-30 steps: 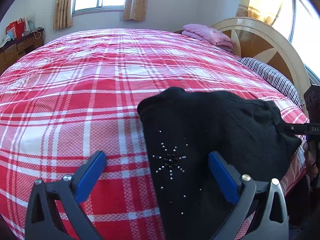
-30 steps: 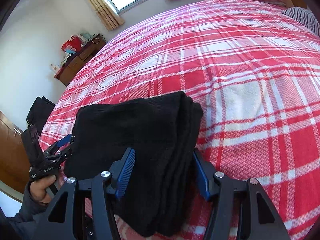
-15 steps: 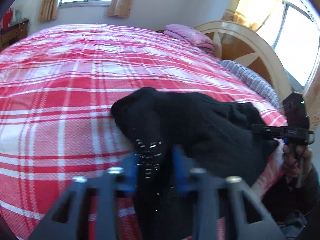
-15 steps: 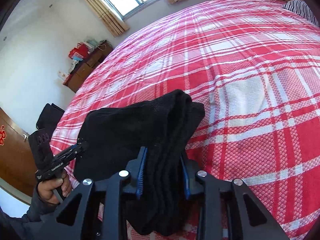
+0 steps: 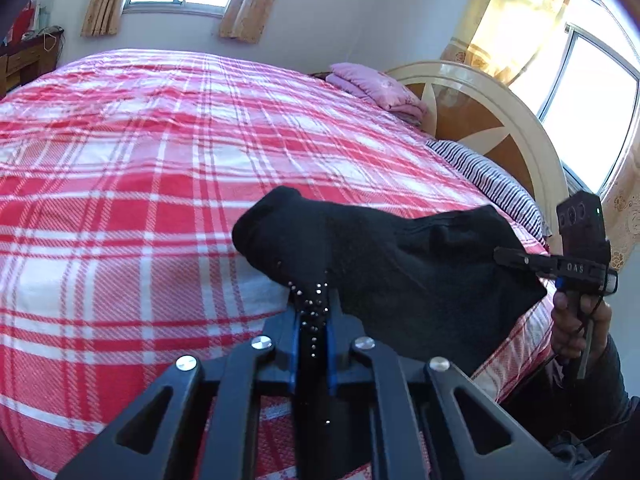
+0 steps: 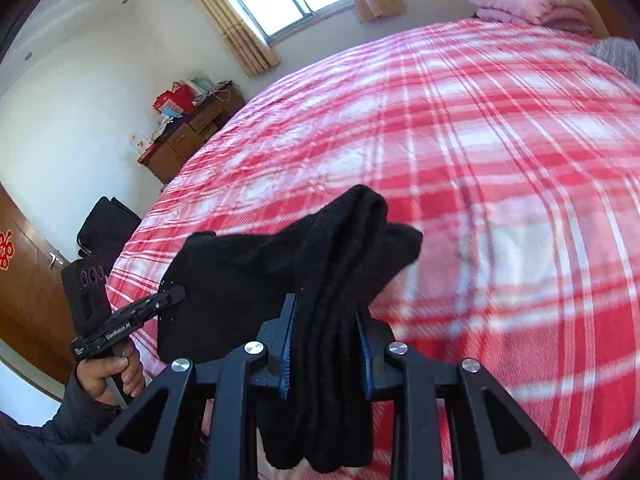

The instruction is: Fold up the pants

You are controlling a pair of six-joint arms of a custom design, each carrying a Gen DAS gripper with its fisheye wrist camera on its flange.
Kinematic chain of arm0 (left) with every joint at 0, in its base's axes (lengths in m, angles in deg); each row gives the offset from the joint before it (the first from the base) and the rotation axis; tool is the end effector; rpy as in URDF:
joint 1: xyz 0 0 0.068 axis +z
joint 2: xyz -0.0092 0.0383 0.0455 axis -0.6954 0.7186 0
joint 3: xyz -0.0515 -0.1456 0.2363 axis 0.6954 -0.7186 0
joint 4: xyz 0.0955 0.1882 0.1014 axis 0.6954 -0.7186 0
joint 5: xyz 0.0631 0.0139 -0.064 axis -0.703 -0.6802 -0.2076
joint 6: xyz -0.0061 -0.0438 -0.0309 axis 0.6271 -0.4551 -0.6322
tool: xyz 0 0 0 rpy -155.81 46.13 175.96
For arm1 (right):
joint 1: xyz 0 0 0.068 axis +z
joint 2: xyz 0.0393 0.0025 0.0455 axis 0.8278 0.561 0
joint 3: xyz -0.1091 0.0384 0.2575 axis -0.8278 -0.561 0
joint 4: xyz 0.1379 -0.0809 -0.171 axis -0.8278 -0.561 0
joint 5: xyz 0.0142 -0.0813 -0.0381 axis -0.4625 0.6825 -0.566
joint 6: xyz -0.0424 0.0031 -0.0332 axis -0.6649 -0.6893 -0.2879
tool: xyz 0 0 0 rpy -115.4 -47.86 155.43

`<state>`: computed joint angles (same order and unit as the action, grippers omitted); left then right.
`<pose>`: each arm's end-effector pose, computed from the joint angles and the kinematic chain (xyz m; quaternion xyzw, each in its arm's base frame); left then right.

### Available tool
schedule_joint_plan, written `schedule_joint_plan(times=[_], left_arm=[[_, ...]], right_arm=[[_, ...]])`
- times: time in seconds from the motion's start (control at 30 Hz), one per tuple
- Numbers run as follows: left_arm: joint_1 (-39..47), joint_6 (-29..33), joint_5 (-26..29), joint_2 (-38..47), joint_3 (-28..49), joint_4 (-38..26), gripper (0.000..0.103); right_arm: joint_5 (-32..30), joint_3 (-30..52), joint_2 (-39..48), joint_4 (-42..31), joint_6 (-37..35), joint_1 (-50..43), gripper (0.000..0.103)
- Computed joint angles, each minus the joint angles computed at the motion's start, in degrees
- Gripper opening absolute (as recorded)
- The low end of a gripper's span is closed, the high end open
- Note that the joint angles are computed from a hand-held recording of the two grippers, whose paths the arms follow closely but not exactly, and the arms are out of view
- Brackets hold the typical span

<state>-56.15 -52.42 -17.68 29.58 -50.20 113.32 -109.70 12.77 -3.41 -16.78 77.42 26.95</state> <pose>0.2170 -0.0658 0.1359 0.2037 0.8691 -0.2908 0.3443 0.1464 -0.0545 0.1569 0.0527 0.9026 0.2198 0.3664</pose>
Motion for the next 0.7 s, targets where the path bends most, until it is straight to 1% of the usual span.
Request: schedule_joint_plan(times=[0.1, 0.2, 0.27, 0.47, 0.53, 0.6, 0.7], left_arm=[[2.24, 1.59, 0.2, -1.87, 1.76, -3.32, 0.011], [5.96, 3.3, 0.31, -2.63, 4.05, -6.02, 0.011], [9.57, 5.0, 0.52, -2.63, 6.1, -7.96, 0.011], [23.62, 10.22, 2.27, 0.24, 12.99, -12.27, 0.011], [28.17, 11.78, 2.21, 2.33, 14.76, -12.37, 0.011], [32.08, 12.91, 1.7, 4.71, 15.89, -11.81, 0.011], [35.55, 14.79, 0.16, 9.03, 16.39, -10.05, 0.011]], right_arm=[[4.0, 4.42, 2.21, 2.8, 6.01, 8.21, 0.027], [8.46, 9.75, 7.15, 6.48, 11.33, 17.26, 0.027], [11.79, 14.79, 12.48, 9.08, 14.63, 24.06, 0.027], [15.72, 31.51, 31.19, 14.84, 20.98, 38.04, 0.027], [17.31, 37.04, 37.12, 15.51, 21.89, 42.06, 0.027], [18.61, 43.33, 43.12, 14.62, 22.45, 45.64, 0.027], [21.37, 53.14, 52.26, 10.92, 22.23, 49.95, 0.027]])
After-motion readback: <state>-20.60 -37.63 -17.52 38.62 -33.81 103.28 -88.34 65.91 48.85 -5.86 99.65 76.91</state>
